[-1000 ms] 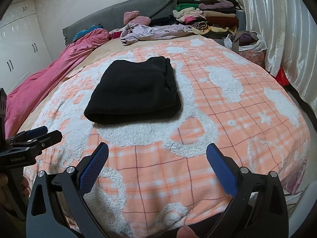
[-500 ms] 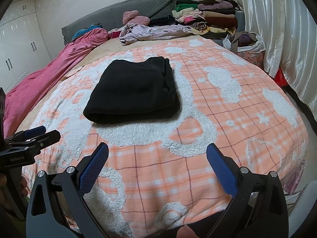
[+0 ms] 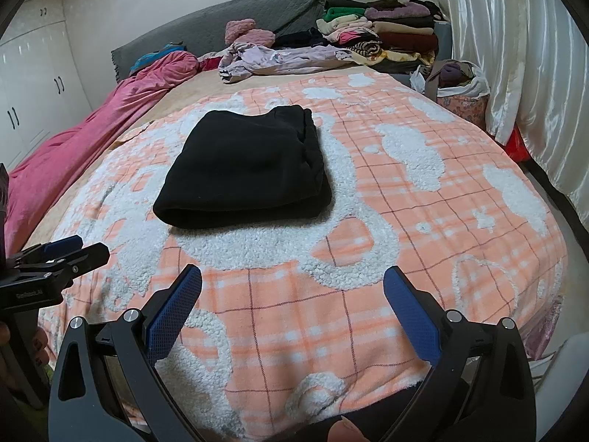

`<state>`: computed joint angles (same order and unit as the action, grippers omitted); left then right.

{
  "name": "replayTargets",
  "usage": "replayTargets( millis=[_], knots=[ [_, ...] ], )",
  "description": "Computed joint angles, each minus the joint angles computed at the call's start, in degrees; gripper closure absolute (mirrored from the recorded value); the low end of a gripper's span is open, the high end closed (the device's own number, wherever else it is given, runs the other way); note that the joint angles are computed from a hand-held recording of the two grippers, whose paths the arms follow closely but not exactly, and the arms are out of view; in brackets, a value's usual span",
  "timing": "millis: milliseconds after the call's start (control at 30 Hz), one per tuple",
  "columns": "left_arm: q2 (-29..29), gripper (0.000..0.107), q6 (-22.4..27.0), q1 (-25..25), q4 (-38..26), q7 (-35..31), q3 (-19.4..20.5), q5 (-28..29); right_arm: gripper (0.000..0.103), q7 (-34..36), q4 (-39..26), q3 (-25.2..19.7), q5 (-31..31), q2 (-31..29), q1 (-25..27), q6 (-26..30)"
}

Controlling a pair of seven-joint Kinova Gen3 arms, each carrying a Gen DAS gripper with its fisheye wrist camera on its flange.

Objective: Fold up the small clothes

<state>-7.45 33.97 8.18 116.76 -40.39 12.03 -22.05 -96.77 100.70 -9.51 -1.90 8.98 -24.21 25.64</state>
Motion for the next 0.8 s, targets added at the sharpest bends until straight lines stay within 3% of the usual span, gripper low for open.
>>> replayTargets(
  millis=[133, 333, 400, 467, 567, 700, 800],
  knots=[
    [-0.3, 0.014, 0.2, 0.0, 0.0, -0.7, -0.2, 0.5, 0.005, -0.8, -0.1, -1.6, 0.8, 0.1, 1.2, 0.0],
    [-0.5, 0.014, 0.8, -0.1, -0.1, -1.4, -0.2, 0.9, 0.005, -5.8, -0.4, -14.0, 6.8, 0.7, 11.9, 0.3],
    [-0.8, 0.014, 0.0, 0.3, 0.2, -4.2, -1.4, 3.1, 0.005, -9.1, -0.6, -19.3, 10.2, 1.2, 16.3, 0.7],
    [-0.9, 0.014, 0.6, -0.1, 0.0, -5.4, -1.3, 3.6, 0.005, -13.2, 0.1, -21.5, 13.5, 0.9, 18.1, 0.4],
    [-0.6, 0.014, 3.3, -1.4, -0.7, -4.3, -0.7, 2.4, 0.005, -20.1, 2.3, -18.2, 17.3, -1.4, 16.5, -1.0],
    [-4.0, 0.014, 0.6, -3.3, 2.4, -8.7, -5.9, 7.5, 0.005, -29.5, 5.6, -8.4, 20.6, -5.0, 12.0, -2.5],
    [-7.1, 0.014, 2.4, -9.4, 3.9, -7.7, -5.9, 3.6, 0.005, -36.5, 8.5, -2.3, 24.2, -8.4, 12.7, -1.7]
  ],
)
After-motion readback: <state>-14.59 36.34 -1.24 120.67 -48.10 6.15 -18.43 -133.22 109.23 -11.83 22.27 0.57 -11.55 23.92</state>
